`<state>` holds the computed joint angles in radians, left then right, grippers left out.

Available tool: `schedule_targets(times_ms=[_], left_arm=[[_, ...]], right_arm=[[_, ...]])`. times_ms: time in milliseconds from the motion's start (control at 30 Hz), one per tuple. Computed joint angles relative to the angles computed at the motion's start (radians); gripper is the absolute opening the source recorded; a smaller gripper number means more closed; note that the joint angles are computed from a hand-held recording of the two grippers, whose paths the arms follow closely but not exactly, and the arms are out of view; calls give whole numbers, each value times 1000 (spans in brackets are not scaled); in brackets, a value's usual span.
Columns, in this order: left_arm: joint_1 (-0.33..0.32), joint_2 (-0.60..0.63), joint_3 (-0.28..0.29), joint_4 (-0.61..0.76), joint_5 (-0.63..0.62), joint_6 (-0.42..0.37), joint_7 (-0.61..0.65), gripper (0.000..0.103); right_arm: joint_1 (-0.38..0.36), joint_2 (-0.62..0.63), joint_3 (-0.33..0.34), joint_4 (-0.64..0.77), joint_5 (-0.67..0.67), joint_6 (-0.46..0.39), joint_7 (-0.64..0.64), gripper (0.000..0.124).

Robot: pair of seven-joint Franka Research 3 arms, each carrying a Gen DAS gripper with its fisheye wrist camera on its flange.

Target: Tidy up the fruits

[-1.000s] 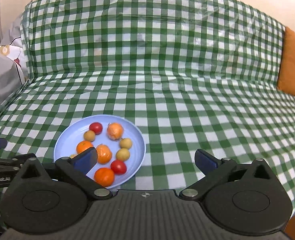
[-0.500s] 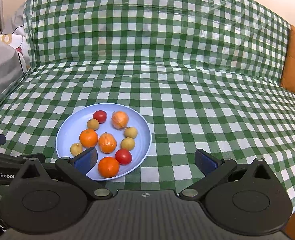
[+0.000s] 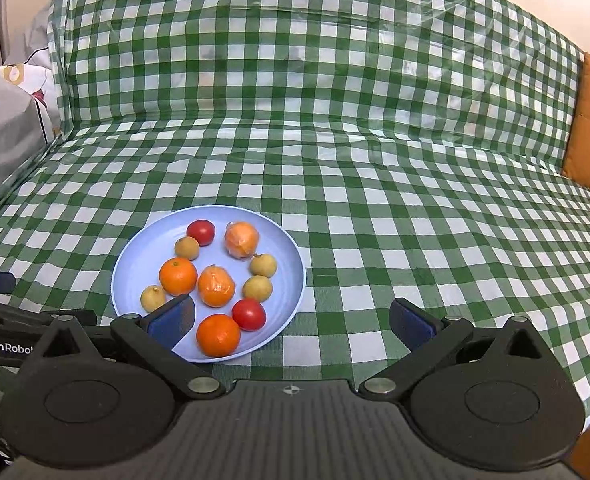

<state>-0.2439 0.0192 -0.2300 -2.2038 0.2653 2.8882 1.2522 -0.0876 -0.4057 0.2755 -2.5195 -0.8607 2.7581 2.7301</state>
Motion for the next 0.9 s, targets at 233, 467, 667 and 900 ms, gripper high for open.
schedule_targets(times_ms=[233,467,667,900], left_arm=[[-2,1,-2,1,-5,-1,-1,103],[-2,1,-2,1,-11,0,2,103],[-3,4,-3,5,-9,-5,-1,103],[-6,20,-4,27,2,-34,-19,103]], right_arm=[[3,6,-3,4,-4,2,-5,102],[1,10,-2,6,-13,9,8,102],[3,22,-6,13,-20,14,20,102],[9,38,-16,25,-13,21,22,102]])
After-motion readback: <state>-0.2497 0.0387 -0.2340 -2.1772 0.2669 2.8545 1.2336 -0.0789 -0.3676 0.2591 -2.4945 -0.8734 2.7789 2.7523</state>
